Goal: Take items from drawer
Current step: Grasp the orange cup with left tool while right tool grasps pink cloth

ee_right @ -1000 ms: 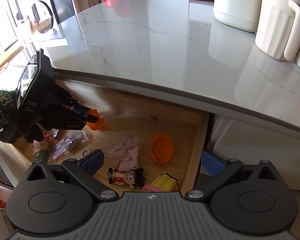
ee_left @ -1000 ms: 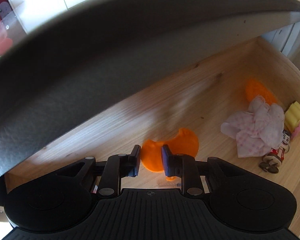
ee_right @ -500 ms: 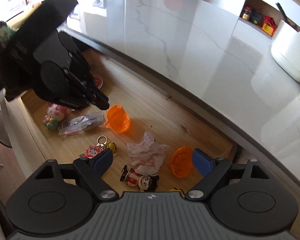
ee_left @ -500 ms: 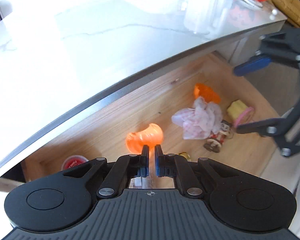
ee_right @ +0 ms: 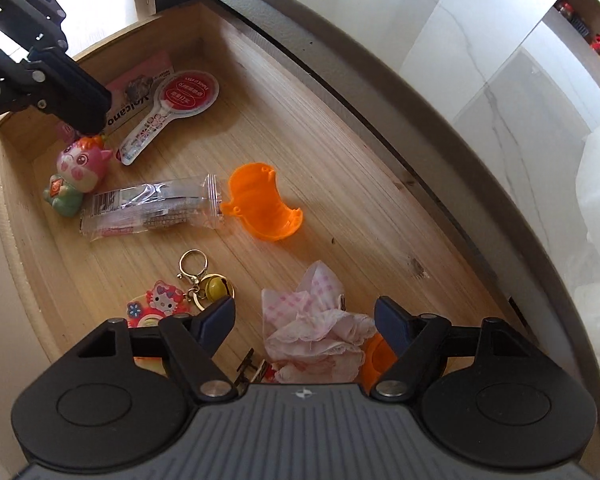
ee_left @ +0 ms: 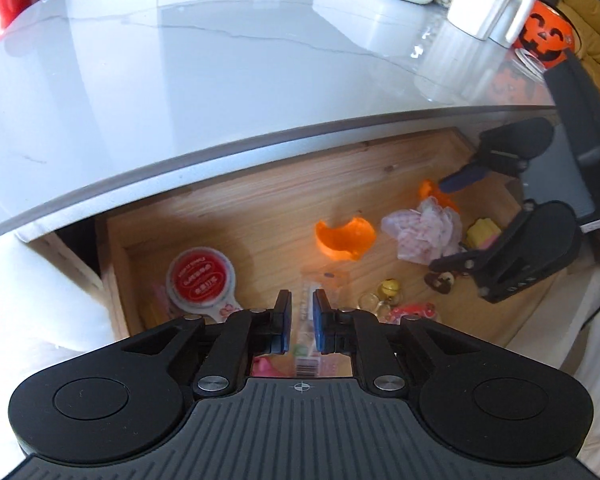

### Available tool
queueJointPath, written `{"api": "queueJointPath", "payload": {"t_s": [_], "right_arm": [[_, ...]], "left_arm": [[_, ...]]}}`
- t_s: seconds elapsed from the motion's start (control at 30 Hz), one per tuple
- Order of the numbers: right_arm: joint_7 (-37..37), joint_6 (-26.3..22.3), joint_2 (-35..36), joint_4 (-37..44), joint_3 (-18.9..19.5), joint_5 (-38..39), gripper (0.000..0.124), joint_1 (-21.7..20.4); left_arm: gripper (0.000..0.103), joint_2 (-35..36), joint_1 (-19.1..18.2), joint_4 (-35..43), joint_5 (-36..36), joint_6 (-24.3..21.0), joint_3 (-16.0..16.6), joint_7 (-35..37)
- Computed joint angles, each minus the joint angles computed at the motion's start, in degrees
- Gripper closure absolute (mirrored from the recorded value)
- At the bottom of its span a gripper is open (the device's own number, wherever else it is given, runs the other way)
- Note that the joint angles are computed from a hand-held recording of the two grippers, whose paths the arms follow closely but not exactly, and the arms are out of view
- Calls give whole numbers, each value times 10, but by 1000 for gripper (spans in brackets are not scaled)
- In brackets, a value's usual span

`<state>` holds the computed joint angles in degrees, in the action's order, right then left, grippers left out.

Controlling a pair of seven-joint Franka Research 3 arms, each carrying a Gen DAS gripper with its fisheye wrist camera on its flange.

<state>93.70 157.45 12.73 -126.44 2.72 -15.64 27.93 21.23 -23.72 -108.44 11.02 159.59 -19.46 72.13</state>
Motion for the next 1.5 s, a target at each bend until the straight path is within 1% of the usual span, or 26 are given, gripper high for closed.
{"api": "queueJointPath", "payload": {"t_s": [0.03,0.1,0.17,0.2,0.23,0.27,0.3,0.43,0.5,0.6,0.67,0.77,0.83,0.87,0.93,0.97,1.0,1.07,1.1,1.17,1.2,1.23,1.3,1.37,1.43,1.5], "right_arm": [[-1,4,-12,-13,1,8,43,-4],[3,13,-33,-37,0,12,40,-10],[13,15,-44,-51,0,12,40,-16],[14,18,-48,-56,2,17,39,-21],[11,25,-52,-61,4,24,39,-26],[7,34,-57,-68,6,29,37,-30],[6,44,-61,-74,7,29,36,-33],[4,93,-77,-102,9,18,35,-38],[1,115,-84,-115,10,18,33,-42],[-17,135,-91,-127,16,45,32,-51],[-26,145,-94,-134,18,65,30,-55],[-41,153,-96,-140,22,95,30,-59],[-53,156,-97,-142,24,111,30,-61],[-58,157,-99,-143,25,115,29,-61],[-67,160,-98,-144,27,123,29,-60],[-72,160,-96,-143,27,127,29,-60],[-74,158,-96,-142,27,130,29,-59],[-85,155,-94,-140,29,144,29,-59],[-91,153,-93,-138,30,153,29,-60],[-102,147,-90,-134,32,173,29,-61],[-106,145,-89,-133,32,181,29,-61],[-107,143,-88,-132,32,185,29,-61],[-110,136,-86,-128,32,194,29,-60],[-100,130,-84,-124,28,185,29,-57],[-89,126,-82,-122,24,171,29,-54],[-80,126,-81,-122,21,155,29,-51]], "left_arm": [[90,2,-5,4,10,-4,4,3],[90,27,-4,33,15,-26,-7,39],[90,50,-3,75,9,-77,-22,93],[89,67,-9,101,8,-106,-24,113],[87,89,-21,134,11,-136,-19,123],[87,105,-32,159,14,-156,-12,125],[87,117,-42,177,19,-164,-5,124],[87,148,-82,204,70,-126,36,94],[86,165,-84,224,74,-134,38,92],[86,186,-89,239,88,-106,47,79],[86,199,-90,256,85,-114,47,75],[85,224,-108,290,94,-131,68,31],[85,237,-116,304,103,-130,79,2],[85,243,-111,308,97,-123,74,-5],[82,256,-92,315,72,-112,50,2],[83,256,-91,309,74,-92,50,4],[82,258,-88,308,73,-84,45,14],[82,262,-84,313,66,-85,36,33],[83,263,-82,316,61,-90,32,41],[87,269,-84,336,49,-126,28,52],[87,274,-89,352,44,-153,29,55],[87,277,-94,363,41,-170,31,55],[87,283,-104,378,40,-190,38,53],[87,285,-107,381,37,-190,38,53],[88,284,-101,378,23,-192,27,62],[88,277,-103,369,26,-182,28,74]]}}
